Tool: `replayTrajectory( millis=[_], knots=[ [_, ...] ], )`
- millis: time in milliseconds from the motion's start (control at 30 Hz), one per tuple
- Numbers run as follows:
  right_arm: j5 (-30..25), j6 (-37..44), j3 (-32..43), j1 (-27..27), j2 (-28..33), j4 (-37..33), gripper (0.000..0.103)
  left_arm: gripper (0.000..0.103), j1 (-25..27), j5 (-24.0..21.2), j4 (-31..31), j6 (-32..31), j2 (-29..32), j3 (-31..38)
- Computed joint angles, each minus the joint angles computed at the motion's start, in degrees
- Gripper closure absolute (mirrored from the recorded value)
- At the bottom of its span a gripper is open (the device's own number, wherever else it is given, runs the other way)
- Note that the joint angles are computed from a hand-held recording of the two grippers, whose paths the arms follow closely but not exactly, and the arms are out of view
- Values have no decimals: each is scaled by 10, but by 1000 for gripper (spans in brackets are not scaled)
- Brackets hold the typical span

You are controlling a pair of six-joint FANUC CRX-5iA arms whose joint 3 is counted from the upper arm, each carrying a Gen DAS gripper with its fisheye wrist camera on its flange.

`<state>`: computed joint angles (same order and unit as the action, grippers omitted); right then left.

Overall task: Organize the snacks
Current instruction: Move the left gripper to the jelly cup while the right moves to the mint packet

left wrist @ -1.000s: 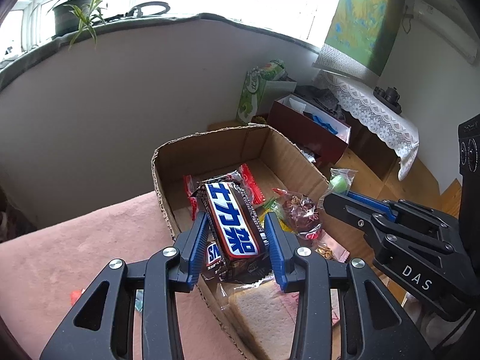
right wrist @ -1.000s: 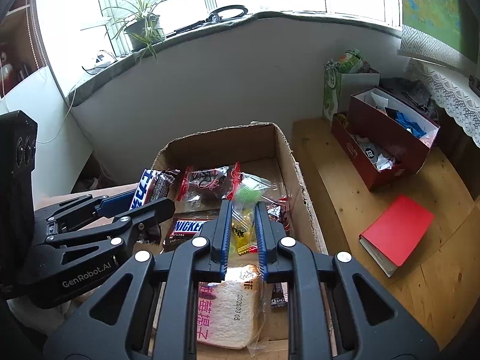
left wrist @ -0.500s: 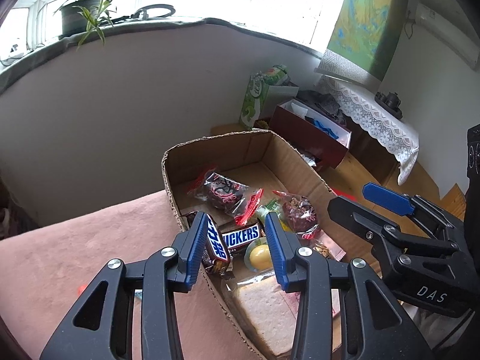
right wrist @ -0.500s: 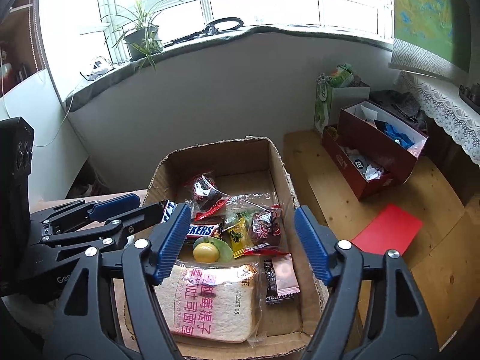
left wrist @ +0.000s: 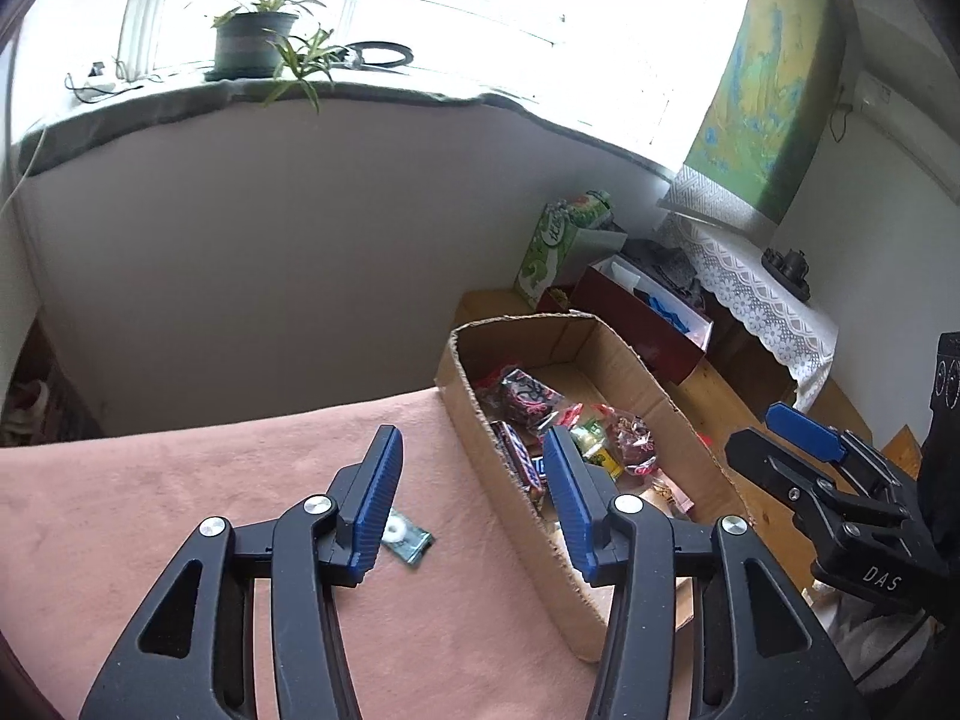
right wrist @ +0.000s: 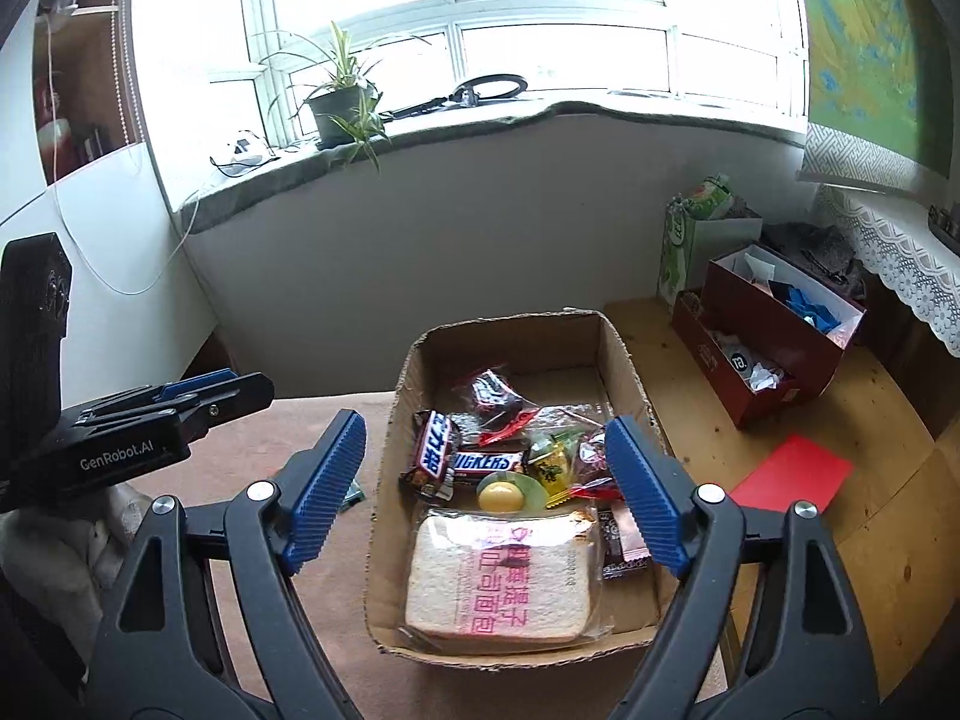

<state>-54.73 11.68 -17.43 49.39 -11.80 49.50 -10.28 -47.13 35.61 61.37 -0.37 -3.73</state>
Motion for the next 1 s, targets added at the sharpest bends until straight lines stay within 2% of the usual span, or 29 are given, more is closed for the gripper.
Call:
replayTrajectory(
  millis=[367,533,567,633,667,767,867,933,1000],
  knots=[
    [52,-44,-8,72,17,22,18,54,71,-9,4,-10,-47,-60],
    [61,31,39,70,55,-74,19,54,93,-21,2,-28,-58,-86],
    [59,50,53,65,61,-100,21,54,96,-23,5,-34,-59,-91],
    [59,104,96,43,79,-180,34,54,102,-26,16,-54,-62,-104],
    [51,137,125,29,92,-227,42,54,104,-27,18,-59,-61,-107],
    [-15,252,232,-13,150,-353,45,54,103,-32,22,-73,-55,-112],
    [-94,336,329,-42,215,-418,48,54,95,-36,17,-87,-46,-109],
    [-142,375,385,-61,254,-458,49,54,89,-36,5,-88,-39,-104],
    [-176,391,425,-72,286,-472,54,54,83,-33,0,-86,-33,-101]
  ],
)
